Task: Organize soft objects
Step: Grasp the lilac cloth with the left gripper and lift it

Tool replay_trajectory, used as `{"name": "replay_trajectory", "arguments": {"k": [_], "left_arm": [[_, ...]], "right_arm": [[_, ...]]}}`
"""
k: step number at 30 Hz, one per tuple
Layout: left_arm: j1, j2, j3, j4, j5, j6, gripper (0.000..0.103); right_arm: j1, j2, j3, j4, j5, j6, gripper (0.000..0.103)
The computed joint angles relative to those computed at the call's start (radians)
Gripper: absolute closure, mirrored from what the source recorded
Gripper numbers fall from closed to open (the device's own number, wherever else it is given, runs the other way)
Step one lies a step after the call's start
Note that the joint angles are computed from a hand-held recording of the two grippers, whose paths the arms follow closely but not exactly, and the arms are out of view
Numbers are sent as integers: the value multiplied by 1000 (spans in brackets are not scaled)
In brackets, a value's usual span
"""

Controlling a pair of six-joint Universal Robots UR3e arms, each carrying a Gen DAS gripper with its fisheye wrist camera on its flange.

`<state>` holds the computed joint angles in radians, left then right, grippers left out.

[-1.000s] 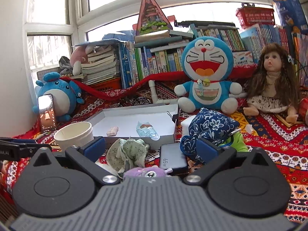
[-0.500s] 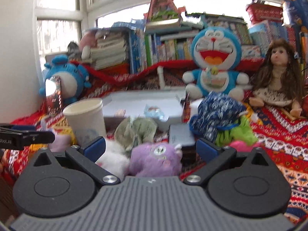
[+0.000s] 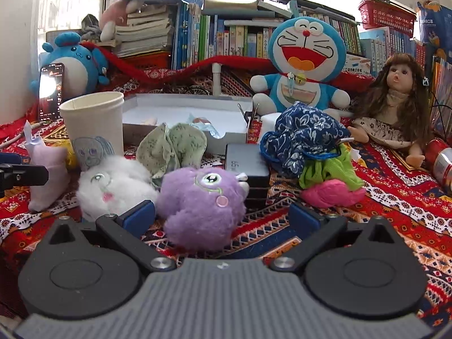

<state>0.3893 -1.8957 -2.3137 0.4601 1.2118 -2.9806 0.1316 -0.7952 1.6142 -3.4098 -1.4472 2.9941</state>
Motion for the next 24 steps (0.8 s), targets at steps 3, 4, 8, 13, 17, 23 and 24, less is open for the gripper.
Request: {"name": "replay_trajectory", "arguments": {"k": [3,4,8,13,17,23,24], "left_arm": [[0,-8,7,-18,-5,-3,31],[-3,-12,12,-23,-3,-4,32],[-7,-18,36,-75,-5,0,39],[-15,-34,58,-96,10,-6,42],[-25,-47,65,-83,26,-12,42],[-29,-49,69,-85,35,-11,45],[-28,-46,68,-87,34,-16,46]], "right_arm": [[12,22,-30,22,-19,-4,0],[16,29,-40,31,-26,-8,0],[26,53,-72,63,-40,-1,0],[19,60,-83,72,-25,15,0],[4,52,-86,99,9,6,0],[8,52,-100,122,2,12,0],[8,51,-101,127,1,14,0]]}}
